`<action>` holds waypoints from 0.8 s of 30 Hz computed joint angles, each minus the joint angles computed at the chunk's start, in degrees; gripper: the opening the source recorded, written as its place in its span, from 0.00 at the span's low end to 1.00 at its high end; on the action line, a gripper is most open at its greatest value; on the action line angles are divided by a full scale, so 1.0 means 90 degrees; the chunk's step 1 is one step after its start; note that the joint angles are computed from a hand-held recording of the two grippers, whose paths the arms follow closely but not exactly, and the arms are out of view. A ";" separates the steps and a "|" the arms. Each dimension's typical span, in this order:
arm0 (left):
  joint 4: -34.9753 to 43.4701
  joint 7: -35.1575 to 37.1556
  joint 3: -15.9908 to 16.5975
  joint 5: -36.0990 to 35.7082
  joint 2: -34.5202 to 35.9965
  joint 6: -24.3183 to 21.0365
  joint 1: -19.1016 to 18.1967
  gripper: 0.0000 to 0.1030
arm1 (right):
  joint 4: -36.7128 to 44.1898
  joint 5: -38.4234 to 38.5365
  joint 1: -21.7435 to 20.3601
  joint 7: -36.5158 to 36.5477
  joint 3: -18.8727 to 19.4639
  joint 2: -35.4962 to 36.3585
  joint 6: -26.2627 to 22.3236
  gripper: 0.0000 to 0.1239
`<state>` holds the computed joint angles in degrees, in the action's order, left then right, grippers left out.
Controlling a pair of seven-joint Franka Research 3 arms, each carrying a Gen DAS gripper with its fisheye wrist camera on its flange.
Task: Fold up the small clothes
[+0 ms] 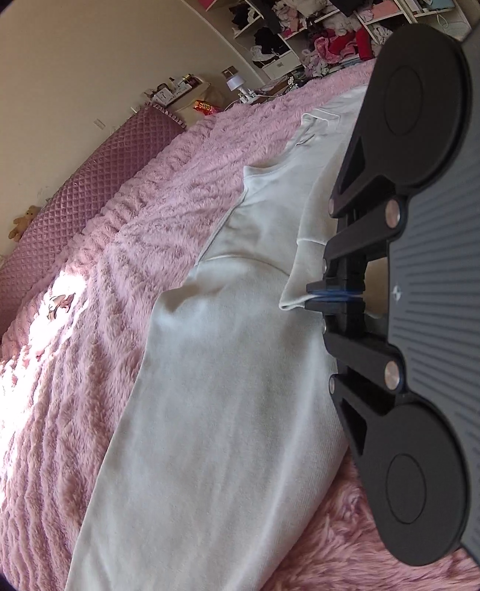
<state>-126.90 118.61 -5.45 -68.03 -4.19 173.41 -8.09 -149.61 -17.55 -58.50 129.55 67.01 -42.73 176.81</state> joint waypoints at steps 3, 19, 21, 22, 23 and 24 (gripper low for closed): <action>-0.0006 -0.0262 -0.0026 0.0398 -0.0002 0.0044 0.0002 0.00 | -0.0024 -0.0011 -0.0027 -0.0029 0.0008 -0.0021 0.0106 0.21; -0.0934 -0.1631 0.0731 0.2552 -0.1836 -0.0654 0.0545 0.32 | 0.0296 -0.0431 0.1658 0.0425 -0.1128 0.0329 -0.0195 0.28; -0.1135 -0.2066 0.0742 0.3145 -0.2112 -0.0704 0.0886 0.40 | 0.0574 -0.0348 0.1736 0.0422 -0.1062 0.0574 -0.0013 0.28; -0.1232 -0.2301 0.0726 0.3485 -0.2240 -0.0724 0.1119 0.43 | 0.0789 -0.0271 0.1767 0.0426 -0.0976 0.0798 0.0091 0.28; -0.1318 -0.2484 0.0723 0.3747 -0.2334 -0.0727 0.1277 0.45 | 0.0979 -0.0205 0.1755 0.0417 -0.0875 0.0994 0.0159 0.28; -0.1407 -0.2740 0.0683 0.4076 -0.2431 -0.0749 0.1558 0.47 | 0.1229 -0.0149 0.1660 0.0429 -0.0664 0.1197 0.0203 0.28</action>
